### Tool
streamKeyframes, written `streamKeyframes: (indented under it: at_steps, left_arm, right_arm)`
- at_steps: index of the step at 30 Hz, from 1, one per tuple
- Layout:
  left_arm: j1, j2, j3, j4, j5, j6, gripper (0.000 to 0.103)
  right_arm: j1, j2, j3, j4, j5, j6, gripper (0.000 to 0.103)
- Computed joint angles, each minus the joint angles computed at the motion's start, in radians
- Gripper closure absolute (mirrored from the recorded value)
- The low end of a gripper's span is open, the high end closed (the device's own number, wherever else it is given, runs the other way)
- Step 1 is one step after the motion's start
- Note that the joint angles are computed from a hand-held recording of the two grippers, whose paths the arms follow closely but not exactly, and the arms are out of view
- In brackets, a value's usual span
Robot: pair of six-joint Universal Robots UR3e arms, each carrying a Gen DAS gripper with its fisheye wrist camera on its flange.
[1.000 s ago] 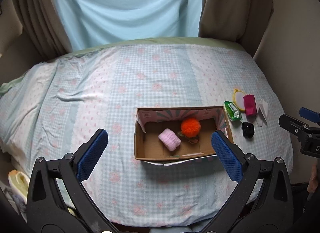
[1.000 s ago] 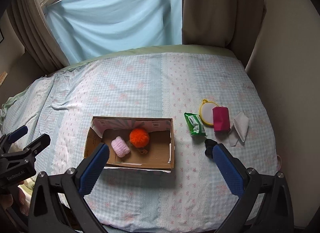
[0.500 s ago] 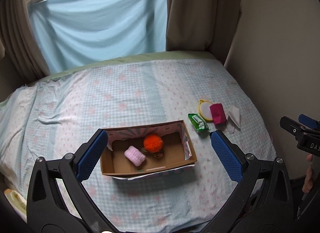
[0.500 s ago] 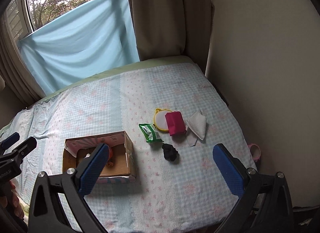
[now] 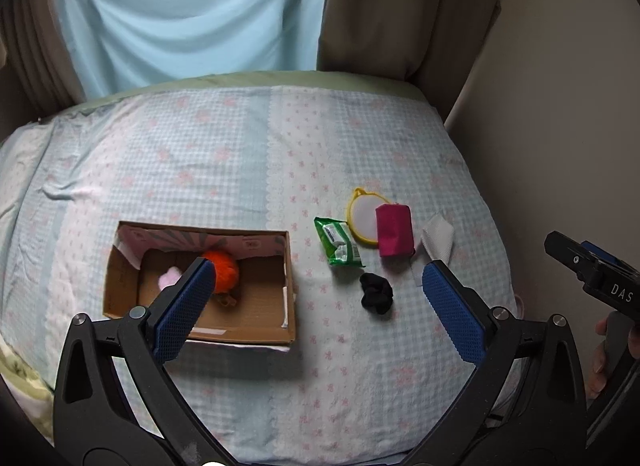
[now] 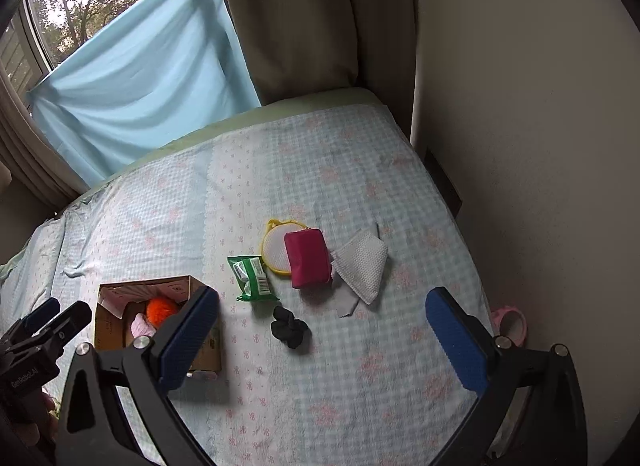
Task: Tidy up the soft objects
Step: 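Move both tools back toward the remaining items beside the box, then grasp the green wet-wipe pack with the left tool while the right tool grasps the white mesh cloth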
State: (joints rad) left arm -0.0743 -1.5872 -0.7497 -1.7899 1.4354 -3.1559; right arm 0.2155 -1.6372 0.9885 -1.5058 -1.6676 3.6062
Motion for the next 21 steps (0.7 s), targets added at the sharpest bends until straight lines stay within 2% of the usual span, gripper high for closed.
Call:
streamKeyframes:
  at_steps: [4,8,19,21]
  left_arm:
    - [-0.099,-0.07,-0.083,0.123,0.056,-0.101,0.0]
    - [-0.167,-0.147,-0.179,0.262,0.096,-0.153,0.0]
    - [-0.239,-0.466,-0.234,0.518,0.136,-0.21,0.002]
    - [-0.249,-0.524,-0.236,0.557,0.149,-0.21,0.005]
  right_arm:
    - [-0.107,-0.045,0.2,-0.142,0.091,-0.054,0.0]
    - [-0.17,-0.063,0.374,-0.269,0.146,-0.11,0.0]
    - [-0.24,0.027,0.771,-0.645,0.188,-0.162,0.0]
    - [-0.247,0.07,0.813,-0.715,0.19,-0.168,0.005]
